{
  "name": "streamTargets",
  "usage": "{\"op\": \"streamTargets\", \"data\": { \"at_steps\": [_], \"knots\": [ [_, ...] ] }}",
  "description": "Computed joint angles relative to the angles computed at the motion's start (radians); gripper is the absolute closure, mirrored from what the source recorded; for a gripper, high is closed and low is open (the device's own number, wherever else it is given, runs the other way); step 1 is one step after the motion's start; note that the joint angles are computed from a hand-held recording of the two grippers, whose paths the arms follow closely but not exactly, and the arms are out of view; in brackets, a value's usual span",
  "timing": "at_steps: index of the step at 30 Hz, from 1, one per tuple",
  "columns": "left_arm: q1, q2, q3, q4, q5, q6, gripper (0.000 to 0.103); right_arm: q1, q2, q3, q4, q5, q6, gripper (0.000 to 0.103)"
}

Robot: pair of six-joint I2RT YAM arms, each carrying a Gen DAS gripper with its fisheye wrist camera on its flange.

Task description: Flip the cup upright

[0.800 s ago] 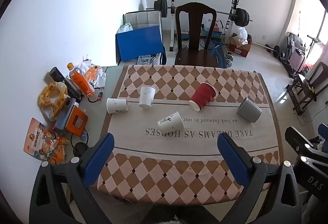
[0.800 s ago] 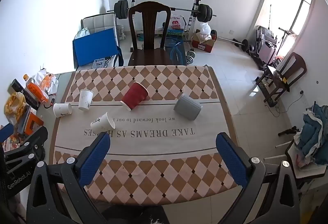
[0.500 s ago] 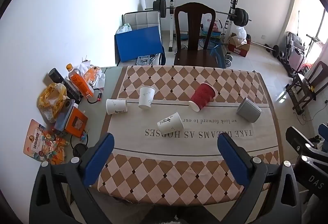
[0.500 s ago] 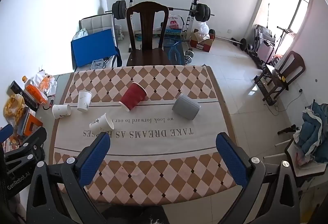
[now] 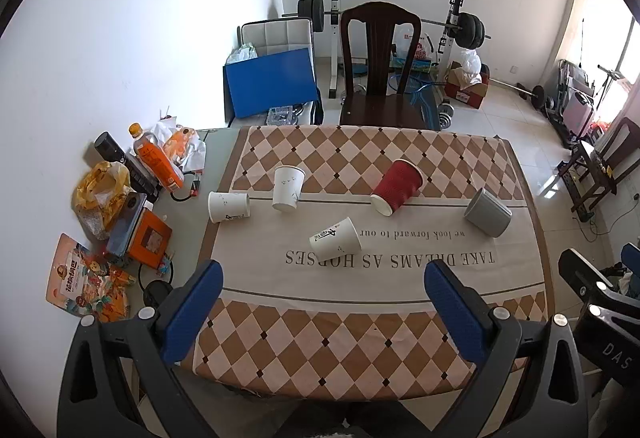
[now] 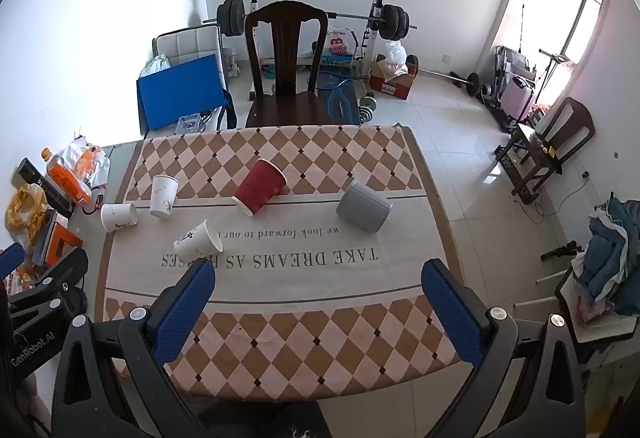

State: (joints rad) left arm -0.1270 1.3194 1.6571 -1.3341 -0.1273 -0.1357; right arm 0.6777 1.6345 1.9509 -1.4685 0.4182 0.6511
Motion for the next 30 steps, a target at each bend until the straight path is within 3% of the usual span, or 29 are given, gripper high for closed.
{"op": "streamTargets", "data": {
  "at_steps": [30],
  "knots": [
    [-0.011, 0.016, 0.041, -0.032, 0.006, -0.003, 0.0, 0.021, -0.004, -0.006, -0.01, 0.01, 0.021, 0.0]
  ]
}}
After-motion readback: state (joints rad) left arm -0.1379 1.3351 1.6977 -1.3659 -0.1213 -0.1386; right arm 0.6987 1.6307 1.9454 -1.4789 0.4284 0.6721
